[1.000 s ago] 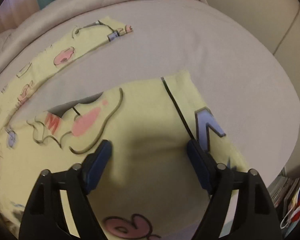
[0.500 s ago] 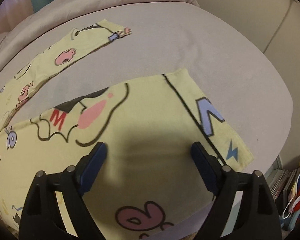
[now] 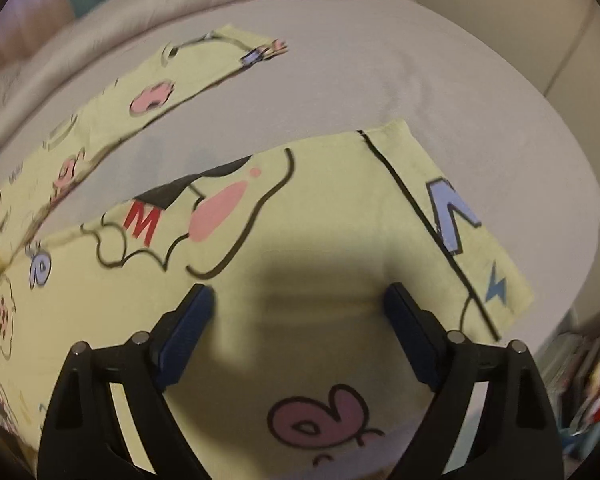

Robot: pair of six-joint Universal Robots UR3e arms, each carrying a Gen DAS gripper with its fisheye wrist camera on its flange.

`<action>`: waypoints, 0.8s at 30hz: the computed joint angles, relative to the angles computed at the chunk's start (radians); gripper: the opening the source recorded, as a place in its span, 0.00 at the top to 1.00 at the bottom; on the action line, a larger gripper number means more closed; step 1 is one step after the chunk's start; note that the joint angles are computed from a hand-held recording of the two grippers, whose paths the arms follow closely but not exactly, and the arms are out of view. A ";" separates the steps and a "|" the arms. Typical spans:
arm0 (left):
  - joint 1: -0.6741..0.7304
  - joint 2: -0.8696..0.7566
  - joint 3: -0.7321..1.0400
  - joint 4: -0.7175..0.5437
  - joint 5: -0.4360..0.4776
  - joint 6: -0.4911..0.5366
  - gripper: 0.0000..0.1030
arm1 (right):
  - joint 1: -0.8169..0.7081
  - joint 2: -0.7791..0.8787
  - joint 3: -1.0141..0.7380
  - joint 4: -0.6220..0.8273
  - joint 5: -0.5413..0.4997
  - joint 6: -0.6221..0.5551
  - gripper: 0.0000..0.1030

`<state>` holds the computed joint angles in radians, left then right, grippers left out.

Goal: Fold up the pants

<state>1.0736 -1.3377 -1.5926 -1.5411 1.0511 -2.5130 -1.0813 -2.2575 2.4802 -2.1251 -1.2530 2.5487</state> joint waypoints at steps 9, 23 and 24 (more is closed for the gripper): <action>-0.298 -0.435 0.223 0.231 0.116 -0.281 0.33 | 0.238 0.637 -0.720 0.038 0.179 0.275 0.16; -0.365 -0.456 0.085 0.480 0.079 -0.374 0.64 | 0.581 1.669 -1.912 0.138 -0.133 0.492 0.21; -0.365 -0.461 0.087 0.487 0.075 -0.372 0.92 | 0.584 1.650 -1.848 0.075 -0.139 0.507 0.23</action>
<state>0.7082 -1.7992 -1.5051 -1.0545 1.1260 -2.8847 -0.4975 -0.6076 0.6317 -2.0501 -1.3919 3.0554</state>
